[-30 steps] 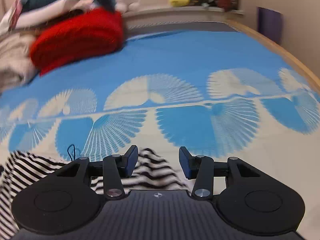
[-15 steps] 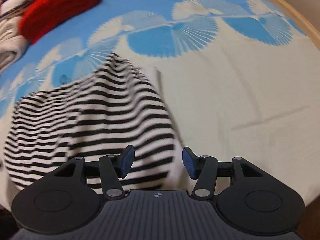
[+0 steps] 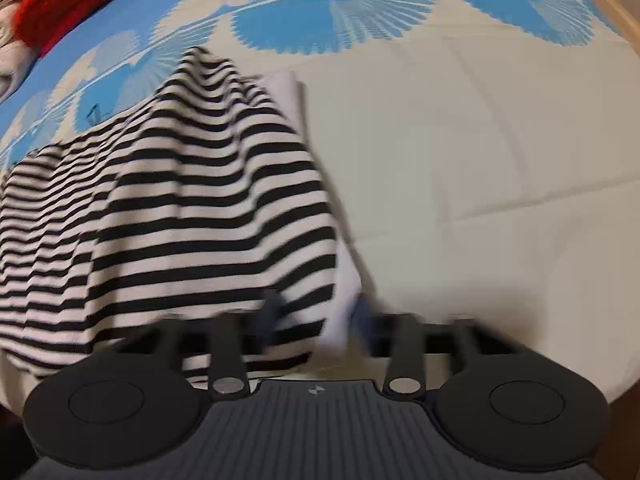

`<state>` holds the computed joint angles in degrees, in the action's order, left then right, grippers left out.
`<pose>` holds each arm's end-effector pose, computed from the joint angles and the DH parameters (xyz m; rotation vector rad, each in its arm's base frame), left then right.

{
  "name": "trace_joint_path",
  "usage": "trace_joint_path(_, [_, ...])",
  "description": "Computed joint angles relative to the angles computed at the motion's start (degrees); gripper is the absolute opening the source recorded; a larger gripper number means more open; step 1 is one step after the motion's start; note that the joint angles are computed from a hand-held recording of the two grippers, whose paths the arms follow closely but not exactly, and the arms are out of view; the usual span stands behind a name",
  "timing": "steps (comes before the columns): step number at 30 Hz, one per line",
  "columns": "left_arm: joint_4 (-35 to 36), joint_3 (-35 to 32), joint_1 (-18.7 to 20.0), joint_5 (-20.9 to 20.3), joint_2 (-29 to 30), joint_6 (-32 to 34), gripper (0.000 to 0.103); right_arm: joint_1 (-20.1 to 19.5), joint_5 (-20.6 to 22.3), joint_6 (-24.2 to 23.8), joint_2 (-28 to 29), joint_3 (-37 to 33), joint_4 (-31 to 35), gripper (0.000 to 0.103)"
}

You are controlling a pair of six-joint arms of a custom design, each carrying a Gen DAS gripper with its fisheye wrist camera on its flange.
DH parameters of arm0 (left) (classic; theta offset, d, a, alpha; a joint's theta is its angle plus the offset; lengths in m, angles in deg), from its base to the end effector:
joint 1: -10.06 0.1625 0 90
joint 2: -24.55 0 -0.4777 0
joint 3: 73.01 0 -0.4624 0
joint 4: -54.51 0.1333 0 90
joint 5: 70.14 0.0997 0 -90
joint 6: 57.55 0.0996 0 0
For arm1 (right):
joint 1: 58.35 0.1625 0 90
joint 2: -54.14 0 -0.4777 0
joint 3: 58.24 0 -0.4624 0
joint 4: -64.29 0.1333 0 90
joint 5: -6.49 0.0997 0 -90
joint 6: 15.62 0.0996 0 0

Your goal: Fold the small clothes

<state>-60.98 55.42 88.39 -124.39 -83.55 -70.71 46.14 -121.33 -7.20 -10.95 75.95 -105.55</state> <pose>0.1083 -0.4224 0.3844 -0.0698 2.5354 -0.2875 0.1897 -0.4455 0.1051 0.0520 -2.5026 0.4007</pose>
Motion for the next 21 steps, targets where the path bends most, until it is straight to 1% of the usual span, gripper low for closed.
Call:
trace_joint_path(1, [-0.5, 0.7, -0.8, 0.5, -1.0, 0.7, 0.002, 0.2, 0.4, -0.3, -0.2, -0.1, -0.4, 0.012])
trace_joint_path(3, [-2.6, 1.1, -1.5, 0.3, -2.8, 1.7, 0.001, 0.4, 2.3, -0.8, -1.8, 0.8, -3.5, 0.01])
trace_joint_path(6, [-6.6, 1.9, -3.3, -0.7, -7.7, 3.2, 0.001, 0.1, 7.3, 0.8, -6.4, 3.3, -10.4, 0.008])
trace_joint_path(8, [-6.8, 2.7, -4.8, -0.4, -11.1, 3.9, 0.001, 0.7, 8.1, -0.2, -8.5, 4.4, -13.2, 0.008])
trace_joint_path(9, [-5.5, 2.7, -5.0, -0.2, -12.1, 3.4, 0.001, 0.8, 8.6, -0.5, -9.6, 5.1, -13.9, 0.007])
trace_joint_path(10, [-3.3, 2.5, -4.9, 0.5, -12.3, 2.2, 0.001, 0.8, 8.4, -0.1, -10.4, 5.3, -13.1, 0.007])
trace_joint_path(11, [-0.7, 2.0, -4.6, 1.3, -12.0, 1.3, 0.0, 0.6, 7.1, 1.0, -10.9, 5.2, -10.5, 0.007])
trace_joint_path(12, [2.8, 1.5, -4.4, 2.7, -11.0, 0.1, 0.0, 0.3, 5.3, 3.0, -11.0, 4.7, -6.2, 0.006])
trace_joint_path(14, [9.2, 0.2, -3.8, 3.7, -8.7, 0.1, 0.0, -0.5, 1.6, 7.1, -10.1, 3.2, 3.5, 0.005])
trace_joint_path(15, [11.8, 0.2, -4.2, 4.6, -8.1, 0.3, 0.0, -0.6, -0.3, 8.5, -9.2, 2.1, 8.3, 0.004])
trace_joint_path(16, [13.5, 0.4, -5.0, 6.4, -7.3, 0.1, 0.001, -0.4, -2.2, 9.3, -7.9, 1.2, 11.6, 0.004])
trace_joint_path(17, [13.3, 0.7, -5.4, 7.5, -6.9, 0.0, 0.001, -0.3, -2.6, 9.6, -7.4, 0.7, 12.5, 0.005])
trace_joint_path(18, [11.6, 0.9, -5.9, 7.9, -7.0, 0.4, 0.001, -0.2, -2.5, 9.5, -7.2, 0.4, 12.3, 0.005])
trace_joint_path(20, [6.1, 1.6, -7.1, 8.4, -7.6, 1.9, 0.006, 0.4, -1.9, 8.9, -7.3, 0.7, 7.1, 0.007])
trace_joint_path(21, [3.5, 1.8, -7.5, 8.5, -7.8, 2.0, 0.018, 1.1, -2.8, 7.8, -7.0, 0.9, 3.1, 0.01])
